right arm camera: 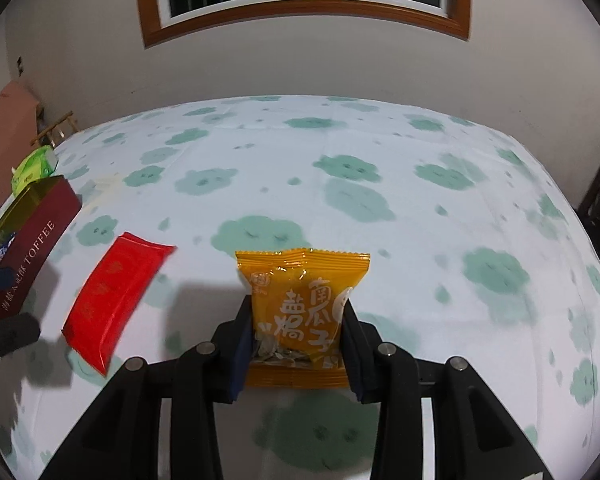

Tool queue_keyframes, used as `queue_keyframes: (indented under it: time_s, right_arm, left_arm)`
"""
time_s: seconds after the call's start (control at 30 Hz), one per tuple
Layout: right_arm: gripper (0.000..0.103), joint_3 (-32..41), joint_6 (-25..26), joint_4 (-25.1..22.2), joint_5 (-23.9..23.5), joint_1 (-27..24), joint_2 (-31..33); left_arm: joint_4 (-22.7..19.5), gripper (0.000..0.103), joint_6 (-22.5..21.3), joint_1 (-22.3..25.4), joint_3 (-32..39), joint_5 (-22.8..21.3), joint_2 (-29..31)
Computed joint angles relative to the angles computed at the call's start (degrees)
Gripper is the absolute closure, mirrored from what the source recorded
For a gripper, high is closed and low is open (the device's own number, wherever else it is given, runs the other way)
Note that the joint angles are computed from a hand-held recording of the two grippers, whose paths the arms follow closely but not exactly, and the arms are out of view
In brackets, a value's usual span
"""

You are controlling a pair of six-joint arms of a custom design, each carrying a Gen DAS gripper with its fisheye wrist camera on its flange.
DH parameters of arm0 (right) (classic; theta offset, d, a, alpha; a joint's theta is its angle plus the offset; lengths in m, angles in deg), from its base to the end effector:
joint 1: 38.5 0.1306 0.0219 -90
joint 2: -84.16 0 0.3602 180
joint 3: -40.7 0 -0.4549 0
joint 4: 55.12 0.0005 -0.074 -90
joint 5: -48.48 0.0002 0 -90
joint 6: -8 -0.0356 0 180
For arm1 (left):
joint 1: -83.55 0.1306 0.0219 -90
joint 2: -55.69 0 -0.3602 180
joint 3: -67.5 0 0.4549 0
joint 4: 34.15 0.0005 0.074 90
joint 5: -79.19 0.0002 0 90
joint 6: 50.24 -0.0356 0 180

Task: Organize snacks
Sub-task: 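Grasp the red packet with the left gripper while the right gripper holds the orange packet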

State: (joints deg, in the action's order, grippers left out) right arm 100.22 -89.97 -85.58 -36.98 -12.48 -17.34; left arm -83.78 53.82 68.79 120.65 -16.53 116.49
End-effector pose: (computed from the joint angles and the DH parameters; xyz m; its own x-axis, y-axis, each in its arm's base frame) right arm 0.4070 0.1950 0.2523 -0.7303 -0.2027 -0.6523 -0.2926 0.9557 0.0306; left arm 0.3450 -0.0878 0.2923 -0.8381 -0.0292 -0.5447 -0.0023 0.9987 -0.0500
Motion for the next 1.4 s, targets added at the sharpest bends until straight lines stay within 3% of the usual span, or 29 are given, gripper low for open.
queue_keyframes:
  time_s: [0.17,0.53,0.73,0.93,1.1,1.4]
  right_arm:
    - [0.064,-1.9,-0.2,-0.3,0.2,-0.9,-2.2]
    - [0.064,-1.9,0.0,-0.5,0.5,-0.9,-1.6]
    - [0.063,-1.8,-0.3,-0.8,-0.3,-1.1,-1.6]
    - [0.063,-1.6,-0.4,-1.1,-0.4,-1.1,-1.4]
    - [0.062,-1.6,-0.3,-1.1,-0.4,-1.2,-1.4]
    - [0.062,-1.5,-0.2,-1.3,0.2,-0.9,-1.3]
  left_arm:
    - [1.8,0.016,0.8,-0.2,1.6,2.1,3.8]
    - [4.4,0.017,-0.1,-2.2,4.5,0.6,10.8]
    - [4.8,0.023,0.6,-2.4,5.5,0.5,13.8]
    - [5.3,0.038,0.6,-2.2,5.8,-0.6,14.4]
    - [5.4,0.061,-0.5,-2.6,5.9,-1.2,14.1]
    - [4.5,0.063,-0.4,-2.6,5.0,-1.6,12.6]
